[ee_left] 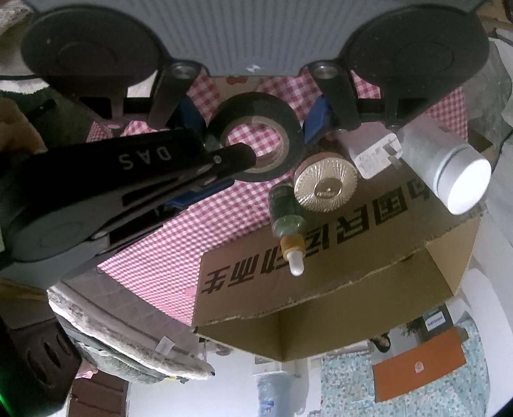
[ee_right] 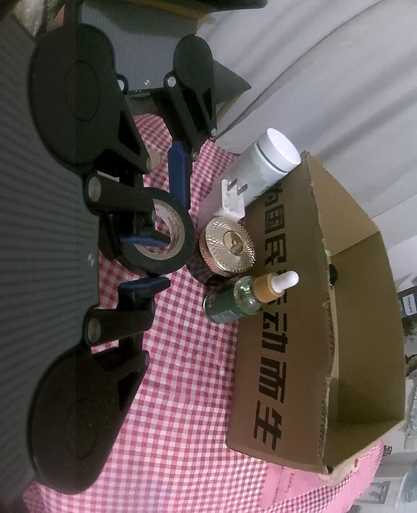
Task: Organize rigid objects
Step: 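Lift the tape roll and carry it over the box, then lower the tape roll into the box and open the right gripper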
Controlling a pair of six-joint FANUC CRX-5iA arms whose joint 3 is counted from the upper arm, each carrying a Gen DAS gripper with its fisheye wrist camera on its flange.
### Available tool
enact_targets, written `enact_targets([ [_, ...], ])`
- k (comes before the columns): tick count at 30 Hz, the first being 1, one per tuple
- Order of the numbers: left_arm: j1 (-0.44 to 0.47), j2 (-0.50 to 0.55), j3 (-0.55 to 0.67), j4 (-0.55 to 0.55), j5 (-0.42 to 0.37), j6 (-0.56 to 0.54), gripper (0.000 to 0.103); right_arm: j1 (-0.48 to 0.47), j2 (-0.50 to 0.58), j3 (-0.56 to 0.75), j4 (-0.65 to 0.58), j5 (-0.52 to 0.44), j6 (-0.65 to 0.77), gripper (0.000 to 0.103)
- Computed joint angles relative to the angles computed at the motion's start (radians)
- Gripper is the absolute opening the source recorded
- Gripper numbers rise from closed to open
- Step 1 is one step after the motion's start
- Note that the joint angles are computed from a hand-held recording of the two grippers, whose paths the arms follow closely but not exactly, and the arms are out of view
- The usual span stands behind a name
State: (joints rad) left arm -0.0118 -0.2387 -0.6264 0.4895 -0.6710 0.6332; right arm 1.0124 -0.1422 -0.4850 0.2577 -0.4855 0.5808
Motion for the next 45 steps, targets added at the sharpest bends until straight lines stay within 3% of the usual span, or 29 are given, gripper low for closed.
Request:
enact_targets([
  [14,-0.008,-0.097,-0.035,0.108,0.04,-0.083,0.067,0.028,-0.132,-0.115,0.297,0.044,-0.256,0.021],
  [20,-0.009,-0.102,0.006,0.179,0.072,-0.138,0.067,-0.007,-0.152,-0.083,0.371,0.068,-0.236,0.021],
  [26,0.003,-0.014,0.14,0.178,0.045,-0.119,0.067,-0.076,-0.088,0.099,0.143,0.037,0.076,0.022],
  [29,0.02,0.077,0.264,0.126,-0.027,-0.054,0.067,-0.148,-0.01,0.27,-0.114,-0.034,0.343,0.022],
  [33,0.038,0.24,0.474,0.028,-0.165,0.081,0.067,-0.282,0.148,0.532,-0.423,-0.199,0.621,0.022],
  [39,0.034,0.537,0.822,-0.108,-0.393,0.288,0.068,-0.429,0.417,0.867,-0.656,-0.459,0.734,0.022],
  [45,0.033,0.754,1.062,-0.169,-0.559,0.404,0.068,-0.499,0.653,1.126,-0.724,-0.657,0.693,0.022],
])
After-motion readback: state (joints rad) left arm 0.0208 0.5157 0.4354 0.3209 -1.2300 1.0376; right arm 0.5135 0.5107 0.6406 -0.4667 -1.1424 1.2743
